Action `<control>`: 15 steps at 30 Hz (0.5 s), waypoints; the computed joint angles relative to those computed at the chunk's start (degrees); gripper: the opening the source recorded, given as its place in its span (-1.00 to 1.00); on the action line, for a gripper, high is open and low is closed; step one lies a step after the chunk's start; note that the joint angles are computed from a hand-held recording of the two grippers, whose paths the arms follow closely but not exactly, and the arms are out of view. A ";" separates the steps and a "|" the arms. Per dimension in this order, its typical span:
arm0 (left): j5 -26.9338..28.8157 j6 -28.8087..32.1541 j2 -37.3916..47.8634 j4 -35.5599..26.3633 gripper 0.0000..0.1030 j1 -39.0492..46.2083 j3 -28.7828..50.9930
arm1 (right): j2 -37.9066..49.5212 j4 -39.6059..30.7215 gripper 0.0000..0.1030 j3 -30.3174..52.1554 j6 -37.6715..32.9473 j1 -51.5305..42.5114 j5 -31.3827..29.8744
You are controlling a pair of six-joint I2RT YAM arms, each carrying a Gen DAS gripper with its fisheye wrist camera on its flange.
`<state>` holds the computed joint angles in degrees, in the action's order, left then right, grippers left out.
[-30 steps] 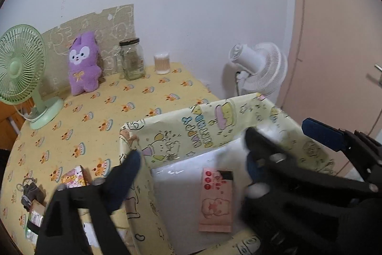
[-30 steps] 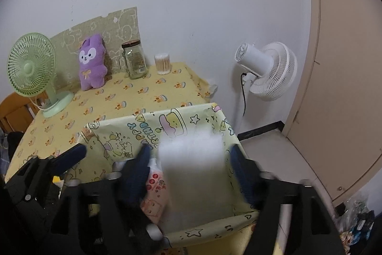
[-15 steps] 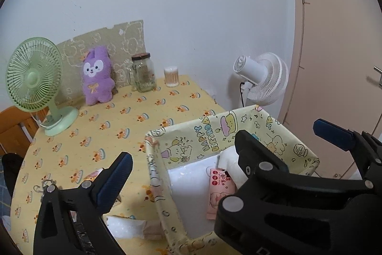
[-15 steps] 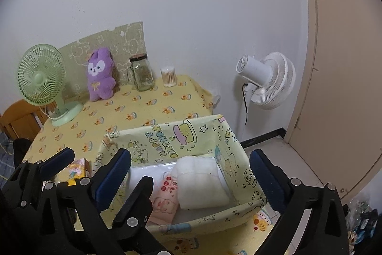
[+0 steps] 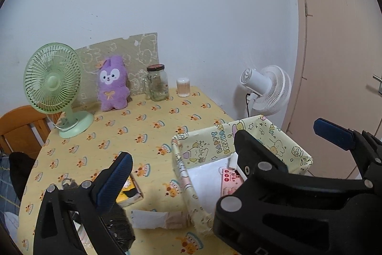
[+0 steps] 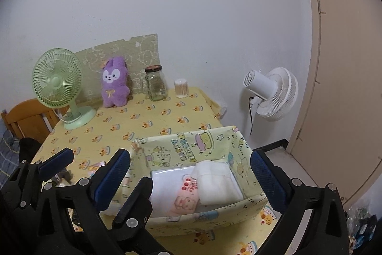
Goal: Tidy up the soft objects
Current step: 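Lower the towel and wipes into the patterned box and open both tools, then move both tools back toward the black umbrella and green tissue pack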
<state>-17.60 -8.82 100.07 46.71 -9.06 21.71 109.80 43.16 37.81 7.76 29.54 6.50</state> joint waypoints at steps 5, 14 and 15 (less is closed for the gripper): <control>0.32 0.71 -4.04 0.72 1.00 1.15 -3.38 | -2.75 0.47 0.98 -2.24 0.70 2.37 1.86; 1.20 1.41 -9.35 2.07 1.00 3.91 -8.99 | -4.97 0.45 0.98 -3.89 1.61 6.77 4.62; 1.27 1.51 -9.80 2.57 1.00 4.21 -9.78 | -5.03 0.71 0.98 -4.08 1.67 7.27 4.86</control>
